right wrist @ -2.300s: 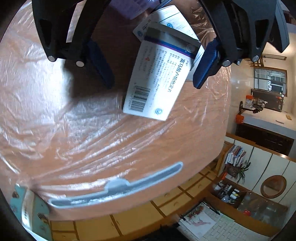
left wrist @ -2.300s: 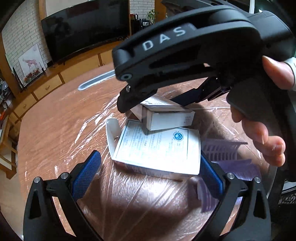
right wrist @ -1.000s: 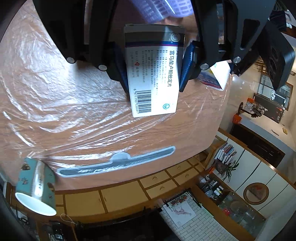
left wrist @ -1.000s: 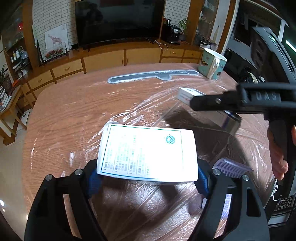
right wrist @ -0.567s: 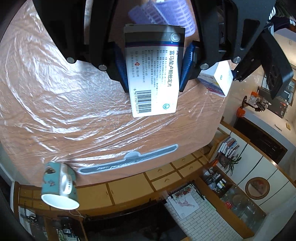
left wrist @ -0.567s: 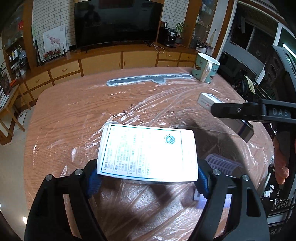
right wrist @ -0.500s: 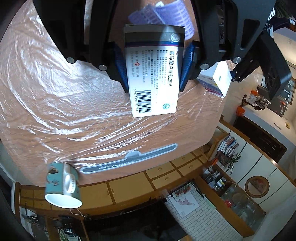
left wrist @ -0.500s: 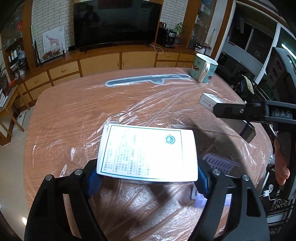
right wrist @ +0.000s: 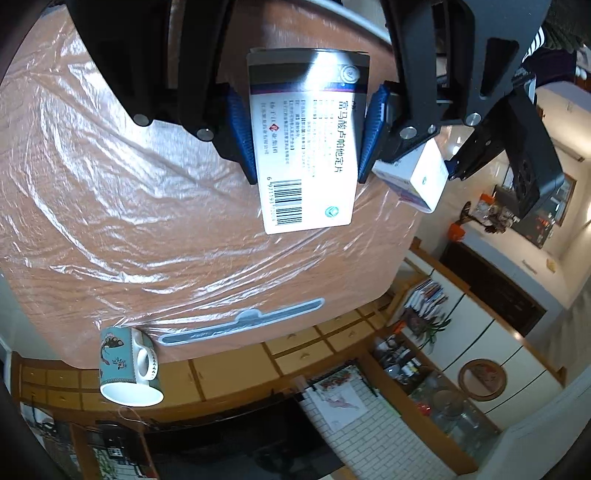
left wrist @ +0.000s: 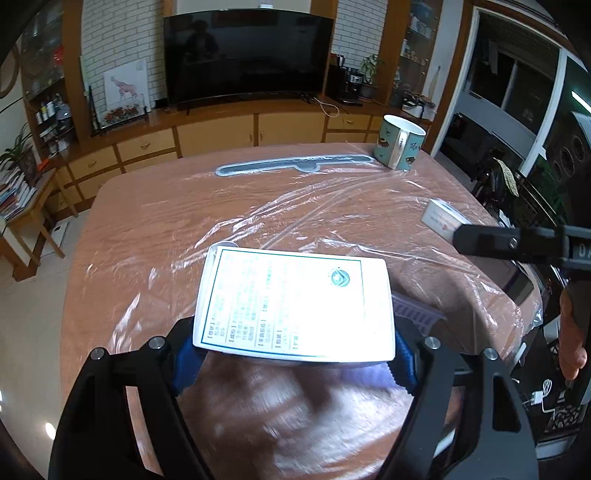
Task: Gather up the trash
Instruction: 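Carry the white leaflet and medicine box over the black trash bin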
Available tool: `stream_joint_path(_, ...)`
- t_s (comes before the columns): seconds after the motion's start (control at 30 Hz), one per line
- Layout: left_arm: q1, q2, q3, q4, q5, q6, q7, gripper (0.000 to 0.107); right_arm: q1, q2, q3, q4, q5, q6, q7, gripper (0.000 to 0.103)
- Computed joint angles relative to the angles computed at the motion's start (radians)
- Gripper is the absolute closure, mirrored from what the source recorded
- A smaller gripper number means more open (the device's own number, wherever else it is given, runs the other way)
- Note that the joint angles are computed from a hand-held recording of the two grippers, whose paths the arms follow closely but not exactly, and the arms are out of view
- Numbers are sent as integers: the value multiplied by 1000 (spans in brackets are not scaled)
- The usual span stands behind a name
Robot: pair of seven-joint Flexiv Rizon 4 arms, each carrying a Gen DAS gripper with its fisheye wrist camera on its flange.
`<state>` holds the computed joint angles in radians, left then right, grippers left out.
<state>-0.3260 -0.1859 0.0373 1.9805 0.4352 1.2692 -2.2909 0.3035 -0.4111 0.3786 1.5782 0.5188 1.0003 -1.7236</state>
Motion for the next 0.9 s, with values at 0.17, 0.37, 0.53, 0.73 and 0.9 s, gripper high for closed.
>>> stream_joint_path(0.17, -52, 49, -3, -3, 99, -78, -147, 26, -59, 65, 34, 53, 98, -61, -122, 52)
stream_joint_path(0.37, -65, 105, -66, 16, 181, -161, -277, 26, -67, 156, 5, 134, 183, -139, -226, 52)
stream_joint_path(0.53, -78, 127, -119, 26, 209, -223, -344, 26, -53, 230, -30, 210, 249, -195, -281, 52)
stream_joint_path(0.73, -108, 142, -166, 38, 236, -288, -411, 26, -27, 305, -71, 300, 285, -240, -321, 52)
stream_joint_path(0.9, -129, 144, -187, 56, 234, -298, -446, 26, 0, 355, -95, 366, 286, -251, -322, 52)
